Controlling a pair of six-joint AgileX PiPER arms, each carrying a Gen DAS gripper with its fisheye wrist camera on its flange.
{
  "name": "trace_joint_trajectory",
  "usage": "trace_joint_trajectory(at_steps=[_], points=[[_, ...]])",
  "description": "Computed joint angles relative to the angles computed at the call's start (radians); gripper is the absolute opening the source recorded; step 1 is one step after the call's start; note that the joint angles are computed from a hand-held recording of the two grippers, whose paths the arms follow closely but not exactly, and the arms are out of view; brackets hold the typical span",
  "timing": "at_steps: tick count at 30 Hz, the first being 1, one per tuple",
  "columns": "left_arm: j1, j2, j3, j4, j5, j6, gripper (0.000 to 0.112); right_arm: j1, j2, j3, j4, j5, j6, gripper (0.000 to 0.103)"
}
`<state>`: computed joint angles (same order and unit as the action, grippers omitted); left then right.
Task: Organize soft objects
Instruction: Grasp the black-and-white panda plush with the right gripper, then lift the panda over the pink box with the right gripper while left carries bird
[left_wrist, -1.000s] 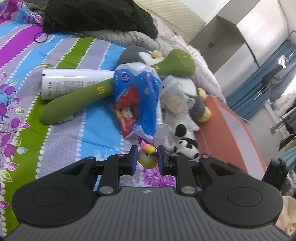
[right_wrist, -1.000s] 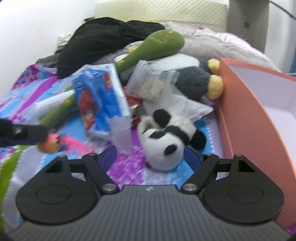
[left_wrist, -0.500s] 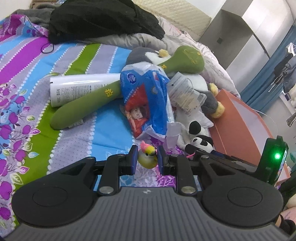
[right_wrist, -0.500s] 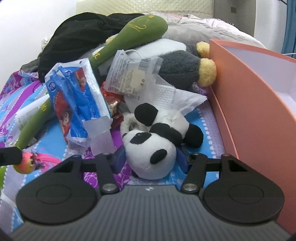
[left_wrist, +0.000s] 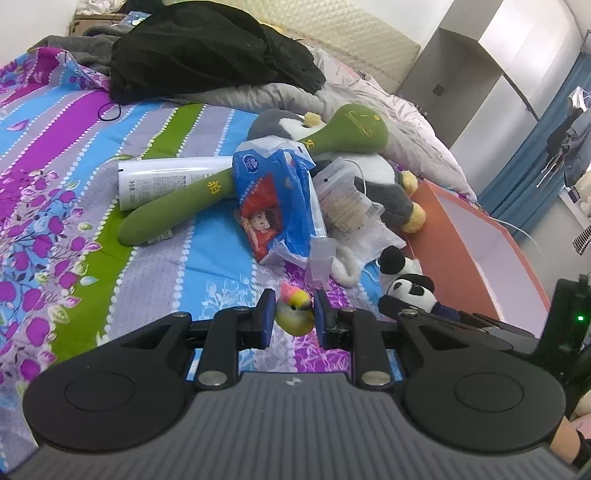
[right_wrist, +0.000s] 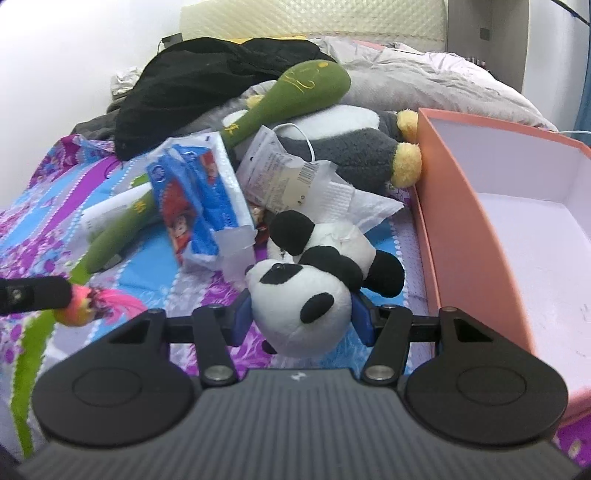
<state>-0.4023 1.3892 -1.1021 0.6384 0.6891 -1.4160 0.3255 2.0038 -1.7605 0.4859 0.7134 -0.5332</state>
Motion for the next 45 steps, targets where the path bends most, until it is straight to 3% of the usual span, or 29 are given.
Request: trace_joint_trajectory(at_steps=[11, 21, 34, 45], points=[[-0.182, -0.059, -0.028, 0.071, 0.190, -0.133, 0.026, -0.059, -0.195, 0.163, 0.094, 0.079, -0.120, 0.058], [-0.239, -0.039, -0.121, 0.078, 0.281, -0.103, 0.026, -0.124, -0.280, 0.182, 0.155, 0.151, -0.166, 0.058], [-0.266, 0.068, -0.386, 0.112, 0.335, 0.029, 0.026, -0.207, -0.273, 0.018, 0.249, 0.208, -0.208, 0.058], [-0.251, 0.288, -0.804, 0.065, 0.358, 0.252, 0.026, -0.303, -0.188, -0.221, 0.303, 0.242, -0.201, 0.058]])
